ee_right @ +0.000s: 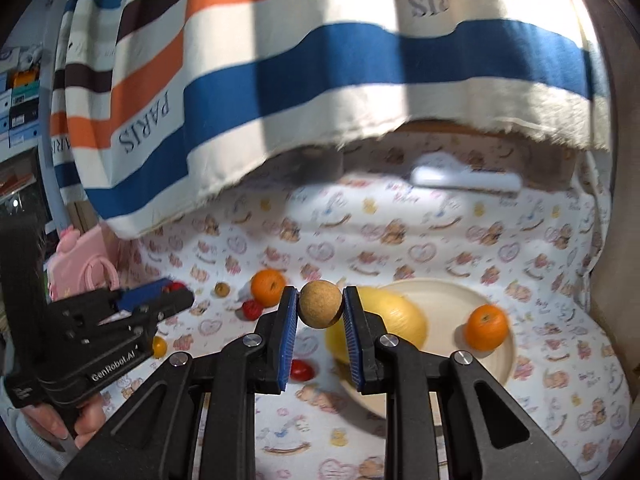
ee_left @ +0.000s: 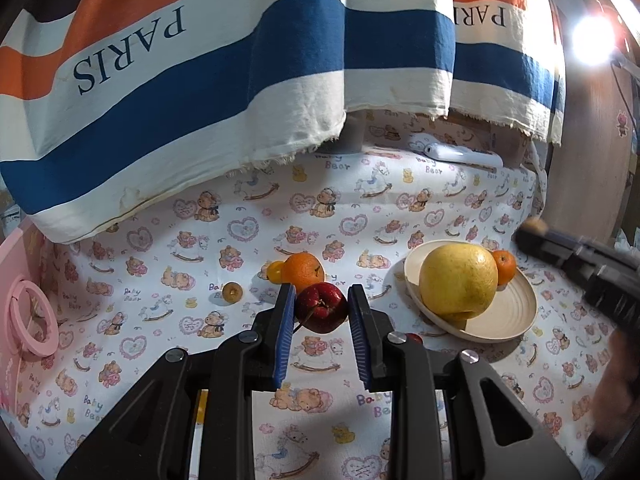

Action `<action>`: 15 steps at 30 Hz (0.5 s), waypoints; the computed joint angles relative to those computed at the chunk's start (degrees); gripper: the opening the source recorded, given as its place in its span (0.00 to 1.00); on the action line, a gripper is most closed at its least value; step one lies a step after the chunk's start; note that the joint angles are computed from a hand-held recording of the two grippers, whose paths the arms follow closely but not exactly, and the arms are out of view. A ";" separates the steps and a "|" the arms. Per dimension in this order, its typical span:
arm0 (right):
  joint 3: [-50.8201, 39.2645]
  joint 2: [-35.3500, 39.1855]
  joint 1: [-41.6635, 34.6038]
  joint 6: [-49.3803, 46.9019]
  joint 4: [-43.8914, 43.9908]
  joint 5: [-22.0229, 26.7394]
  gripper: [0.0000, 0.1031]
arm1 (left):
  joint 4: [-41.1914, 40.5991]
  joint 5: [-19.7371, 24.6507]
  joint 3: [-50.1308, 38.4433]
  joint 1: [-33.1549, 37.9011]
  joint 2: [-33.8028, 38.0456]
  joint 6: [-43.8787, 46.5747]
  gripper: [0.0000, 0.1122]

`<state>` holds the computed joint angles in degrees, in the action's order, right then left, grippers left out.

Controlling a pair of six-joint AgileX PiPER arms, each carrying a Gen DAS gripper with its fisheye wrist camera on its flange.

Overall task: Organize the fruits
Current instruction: 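Carry both fruits over the cream plate and open the right tool to drop the brown fruit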

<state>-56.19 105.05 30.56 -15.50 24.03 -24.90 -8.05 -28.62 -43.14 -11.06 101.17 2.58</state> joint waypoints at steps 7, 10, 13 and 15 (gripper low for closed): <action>9.09 -4.00 -7.04 6.05 -9.37 -8.64 0.23 | -0.39 -1.49 0.51 -1.14 0.40 0.85 0.23; 9.93 -3.81 -9.93 7.23 -11.23 -8.56 0.23 | -2.10 -2.68 0.87 -2.16 0.66 2.76 0.23; 7.29 -1.40 -12.72 8.67 -12.97 -3.30 0.23 | 1.00 -2.84 0.85 -1.72 1.10 -1.25 0.23; 3.76 0.87 -14.18 10.95 -14.78 3.44 0.23 | 0.25 -3.21 0.77 -2.12 1.50 -0.19 0.23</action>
<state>-52.43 105.92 16.38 -4.55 9.25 -21.47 -7.80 -31.83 -42.37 -13.18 102.67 2.39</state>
